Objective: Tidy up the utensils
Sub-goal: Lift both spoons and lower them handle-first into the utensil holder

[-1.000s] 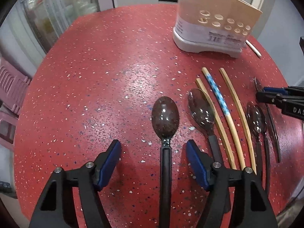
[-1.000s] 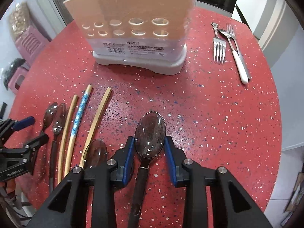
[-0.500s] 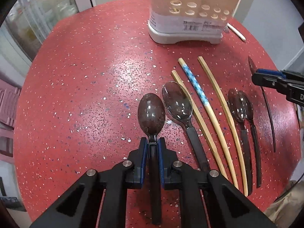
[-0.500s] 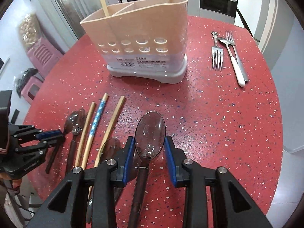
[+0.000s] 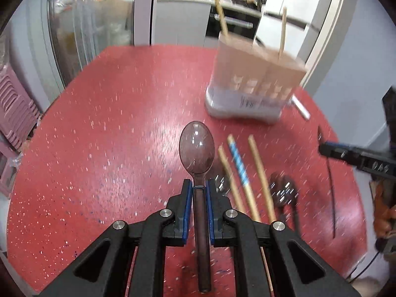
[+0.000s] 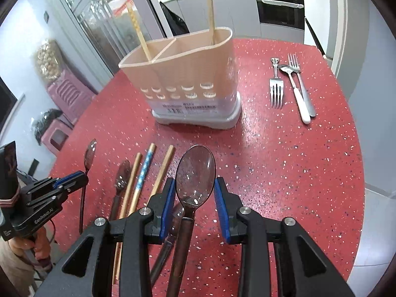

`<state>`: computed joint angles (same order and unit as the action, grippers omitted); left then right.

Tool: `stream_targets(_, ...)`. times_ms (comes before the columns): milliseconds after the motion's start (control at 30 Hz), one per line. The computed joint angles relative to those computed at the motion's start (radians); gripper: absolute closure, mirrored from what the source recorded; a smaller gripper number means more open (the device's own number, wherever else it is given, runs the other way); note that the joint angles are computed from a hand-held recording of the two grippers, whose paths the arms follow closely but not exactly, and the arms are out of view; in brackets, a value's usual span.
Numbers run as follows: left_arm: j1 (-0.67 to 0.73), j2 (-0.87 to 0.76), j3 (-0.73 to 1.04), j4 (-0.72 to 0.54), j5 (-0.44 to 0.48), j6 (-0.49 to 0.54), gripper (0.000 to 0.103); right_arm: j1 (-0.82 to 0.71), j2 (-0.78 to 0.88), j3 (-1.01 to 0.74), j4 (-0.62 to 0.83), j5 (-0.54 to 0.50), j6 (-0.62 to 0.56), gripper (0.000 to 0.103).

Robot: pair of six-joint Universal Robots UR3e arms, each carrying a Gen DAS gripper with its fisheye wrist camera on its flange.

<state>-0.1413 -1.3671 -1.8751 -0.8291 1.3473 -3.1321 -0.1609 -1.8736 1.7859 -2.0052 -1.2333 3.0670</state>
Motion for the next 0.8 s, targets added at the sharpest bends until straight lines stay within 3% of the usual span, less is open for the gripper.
stream_targets(333,-0.063,-0.087,0.236,0.043,-0.017,-0.092,0.068,-0.058,-0.017,-0.077,-0.007,0.062,-0.001,0.068)
stream_targets(567,-0.122,-0.302,0.528,0.085,0.020,-0.158,0.068,-0.072,0.069,-0.239,-0.028,0.067,0.017,0.068)
stream_targets(800,-0.131,-0.568,0.930,0.044,0.027,-0.189,0.068,-0.039,0.278,-0.529,-0.043,0.025,0.059,0.068)
